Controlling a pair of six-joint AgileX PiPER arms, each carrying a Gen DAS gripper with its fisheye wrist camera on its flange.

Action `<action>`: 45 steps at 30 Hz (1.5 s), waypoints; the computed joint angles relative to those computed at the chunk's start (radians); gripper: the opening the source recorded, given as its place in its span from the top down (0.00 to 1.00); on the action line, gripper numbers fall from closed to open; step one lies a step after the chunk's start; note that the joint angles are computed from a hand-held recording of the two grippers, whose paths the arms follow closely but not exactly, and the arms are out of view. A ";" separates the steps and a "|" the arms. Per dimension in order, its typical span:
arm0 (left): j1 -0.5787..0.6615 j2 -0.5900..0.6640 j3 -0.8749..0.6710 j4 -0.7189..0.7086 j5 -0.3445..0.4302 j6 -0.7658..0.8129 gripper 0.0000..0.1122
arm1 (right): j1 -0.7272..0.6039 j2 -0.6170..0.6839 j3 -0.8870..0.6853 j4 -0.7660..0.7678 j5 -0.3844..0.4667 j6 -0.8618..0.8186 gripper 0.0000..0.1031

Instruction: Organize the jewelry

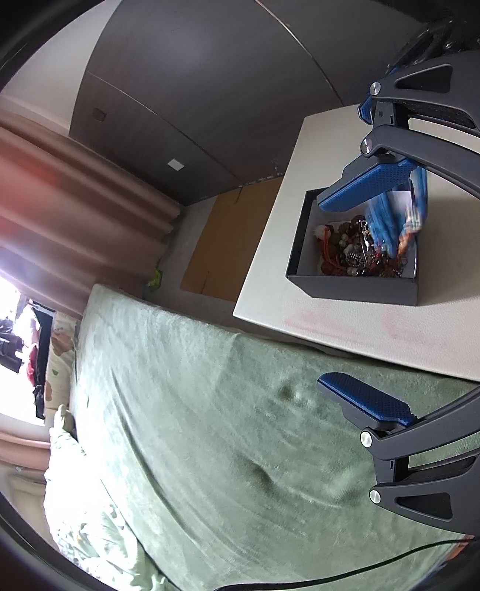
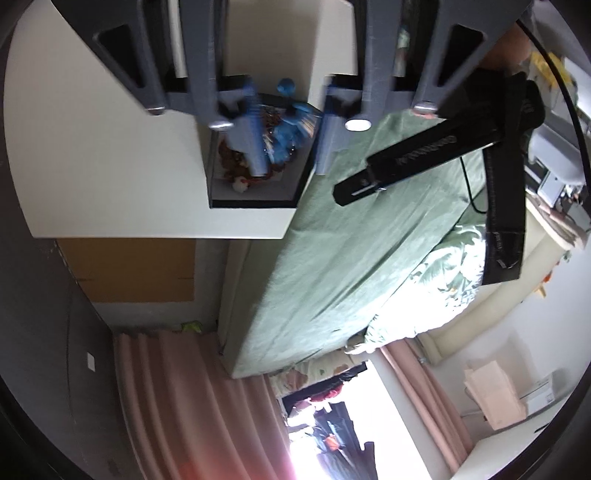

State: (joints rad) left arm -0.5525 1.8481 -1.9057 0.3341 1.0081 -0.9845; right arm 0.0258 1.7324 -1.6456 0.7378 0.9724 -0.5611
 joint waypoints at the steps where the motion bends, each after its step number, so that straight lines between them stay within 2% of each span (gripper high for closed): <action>1: -0.003 0.002 -0.004 0.000 0.003 0.002 0.21 | -0.010 -0.002 0.005 0.007 -0.002 0.000 0.59; 9: -0.054 0.000 -0.013 0.038 0.029 -0.016 0.21 | -0.111 -0.020 0.002 0.039 0.044 0.020 0.59; 15: -0.120 -0.009 -0.032 0.108 0.067 -0.058 0.21 | -0.160 -0.073 0.033 0.007 0.066 0.012 0.57; 17: -0.146 -0.005 -0.048 0.132 0.085 -0.060 0.21 | -0.184 -0.097 0.050 0.001 0.071 0.009 0.48; 23: -0.234 0.012 -0.095 0.232 0.143 -0.082 0.21 | -0.262 -0.162 0.081 0.000 0.099 -0.007 0.41; 26: -0.268 0.022 -0.116 0.248 0.157 -0.080 0.21 | -0.291 -0.184 0.090 -0.001 0.108 -0.015 0.30; 31: -0.333 0.012 -0.110 0.319 0.143 -0.107 0.19 | -0.337 -0.203 0.086 0.012 0.162 -0.018 0.28; 34: -0.361 0.005 -0.098 0.358 0.141 -0.125 0.15 | -0.338 -0.231 0.107 -0.021 0.146 -0.013 0.16; 36: -0.373 0.003 -0.098 0.371 0.147 -0.133 0.14 | -0.339 -0.245 0.119 -0.043 0.140 -0.013 0.13; 39: -0.399 -0.007 -0.083 0.414 0.160 -0.170 0.11 | -0.375 -0.240 0.111 -0.010 0.198 -0.020 0.10; 41: -0.418 -0.021 -0.061 0.440 0.165 -0.201 0.11 | -0.389 -0.251 0.120 -0.007 0.193 -0.024 0.02; 43: -0.436 -0.029 -0.046 0.466 0.177 -0.226 0.11 | -0.393 -0.271 0.135 -0.030 0.170 -0.023 0.01; 45: -0.457 -0.030 -0.040 0.487 0.195 -0.244 0.11 | -0.409 -0.278 0.140 -0.023 0.184 -0.032 0.01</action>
